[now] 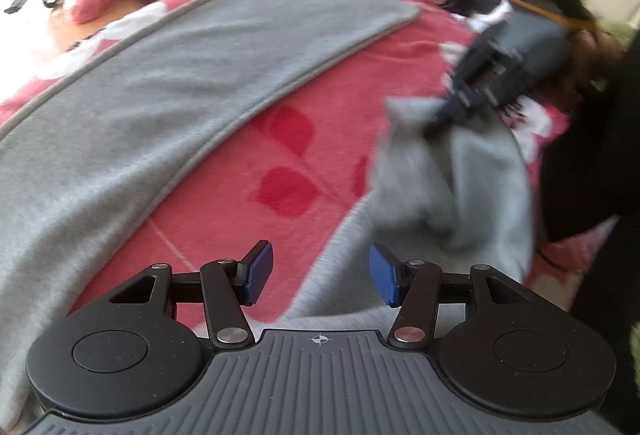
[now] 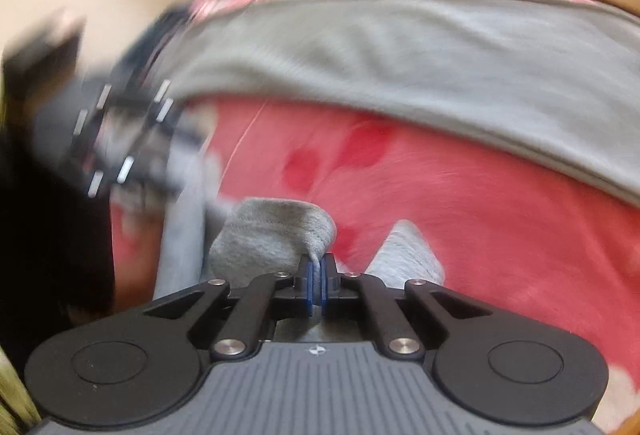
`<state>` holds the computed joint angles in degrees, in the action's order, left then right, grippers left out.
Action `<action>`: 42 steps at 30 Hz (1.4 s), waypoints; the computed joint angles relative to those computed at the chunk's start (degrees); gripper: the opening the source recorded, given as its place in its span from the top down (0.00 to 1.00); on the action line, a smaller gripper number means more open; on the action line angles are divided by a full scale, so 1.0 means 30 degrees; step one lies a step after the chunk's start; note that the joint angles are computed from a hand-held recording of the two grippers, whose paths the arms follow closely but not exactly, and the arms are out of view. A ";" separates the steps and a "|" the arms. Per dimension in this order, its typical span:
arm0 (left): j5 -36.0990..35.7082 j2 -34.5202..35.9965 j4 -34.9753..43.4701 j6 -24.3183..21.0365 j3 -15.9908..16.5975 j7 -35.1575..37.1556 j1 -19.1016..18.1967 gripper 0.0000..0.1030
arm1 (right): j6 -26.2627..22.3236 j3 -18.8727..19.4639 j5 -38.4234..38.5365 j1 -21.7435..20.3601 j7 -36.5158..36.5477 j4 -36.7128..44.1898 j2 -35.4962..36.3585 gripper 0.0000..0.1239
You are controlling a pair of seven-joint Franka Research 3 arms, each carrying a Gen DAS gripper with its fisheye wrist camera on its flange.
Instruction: Fold clothes
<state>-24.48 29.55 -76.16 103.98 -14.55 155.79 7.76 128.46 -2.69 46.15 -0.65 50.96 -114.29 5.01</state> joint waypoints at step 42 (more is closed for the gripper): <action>0.1037 -0.1172 -0.4520 0.8420 0.0076 -0.0245 -0.1576 0.45 | 1.2134 0.0292 0.2037 -0.1677 0.6874 -0.2388 -0.0180 0.66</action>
